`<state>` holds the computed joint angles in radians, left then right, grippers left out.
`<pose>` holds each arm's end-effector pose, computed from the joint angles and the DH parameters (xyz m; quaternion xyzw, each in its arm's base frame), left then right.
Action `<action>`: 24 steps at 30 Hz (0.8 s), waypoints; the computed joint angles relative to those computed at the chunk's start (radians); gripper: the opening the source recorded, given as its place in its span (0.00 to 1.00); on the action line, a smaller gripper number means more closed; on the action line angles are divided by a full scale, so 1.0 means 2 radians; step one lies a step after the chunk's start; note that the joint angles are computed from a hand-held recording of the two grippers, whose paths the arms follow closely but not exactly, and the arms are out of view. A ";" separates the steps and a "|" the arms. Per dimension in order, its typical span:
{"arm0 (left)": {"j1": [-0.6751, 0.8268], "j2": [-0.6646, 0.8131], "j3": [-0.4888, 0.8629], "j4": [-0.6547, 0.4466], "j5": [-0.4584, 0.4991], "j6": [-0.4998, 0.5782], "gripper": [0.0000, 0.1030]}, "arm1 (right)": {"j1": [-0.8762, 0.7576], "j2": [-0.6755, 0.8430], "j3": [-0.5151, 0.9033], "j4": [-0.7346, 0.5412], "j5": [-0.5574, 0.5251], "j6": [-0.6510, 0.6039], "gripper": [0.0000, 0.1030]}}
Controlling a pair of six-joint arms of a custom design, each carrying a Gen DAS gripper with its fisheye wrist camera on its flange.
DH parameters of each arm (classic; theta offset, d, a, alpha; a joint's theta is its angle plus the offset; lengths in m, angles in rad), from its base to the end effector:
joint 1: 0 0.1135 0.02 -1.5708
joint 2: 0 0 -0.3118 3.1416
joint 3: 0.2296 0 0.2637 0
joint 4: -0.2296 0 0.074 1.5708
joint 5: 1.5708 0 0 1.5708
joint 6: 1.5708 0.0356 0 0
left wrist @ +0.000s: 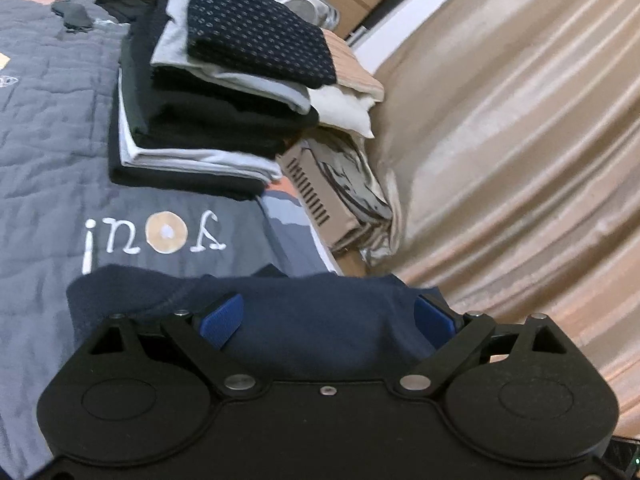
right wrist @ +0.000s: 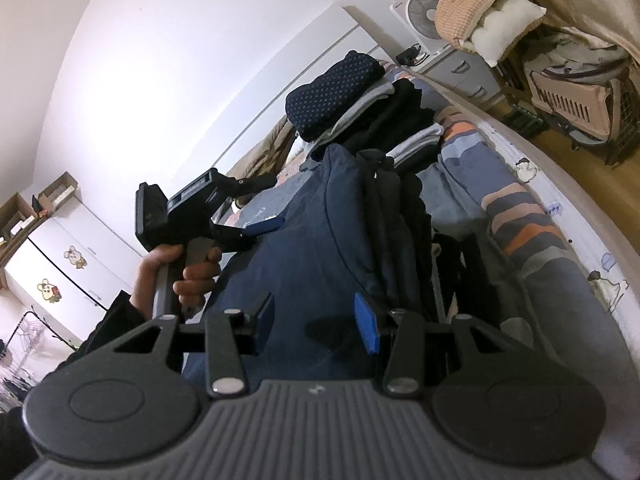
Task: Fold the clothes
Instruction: 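Lower the navy shirt onto the stack of folded clothes with both grippers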
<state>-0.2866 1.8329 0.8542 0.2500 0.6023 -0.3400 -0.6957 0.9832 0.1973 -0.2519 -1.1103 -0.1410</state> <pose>0.3502 -0.1242 0.1663 0.0979 0.8745 -0.3778 0.2879 0.1100 -0.0503 0.1564 0.0910 0.8265 0.3737 0.4111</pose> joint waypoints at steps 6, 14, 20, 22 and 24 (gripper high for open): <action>-0.008 -0.055 -0.031 -0.011 -0.020 0.025 0.89 | 0.016 -0.029 0.002 -0.008 0.024 0.017 0.46; -0.002 -0.200 -0.143 -0.016 0.039 0.059 0.92 | 0.067 -0.108 0.009 -0.030 0.081 0.065 0.52; 0.006 -0.305 -0.237 -0.024 0.122 0.047 0.92 | 0.097 -0.160 0.023 -0.071 0.120 0.086 0.55; -0.004 -0.329 -0.264 -0.029 0.128 0.045 0.93 | 0.100 -0.169 0.022 -0.075 0.126 0.093 0.55; -0.023 -0.356 -0.286 -0.045 0.107 0.055 0.93 | 0.096 -0.181 0.020 -0.079 0.126 0.098 0.55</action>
<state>-0.3324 1.1215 0.2815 0.1599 0.8160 -0.2305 -0.5043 0.6221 0.2373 -0.4096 -0.8576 0.0545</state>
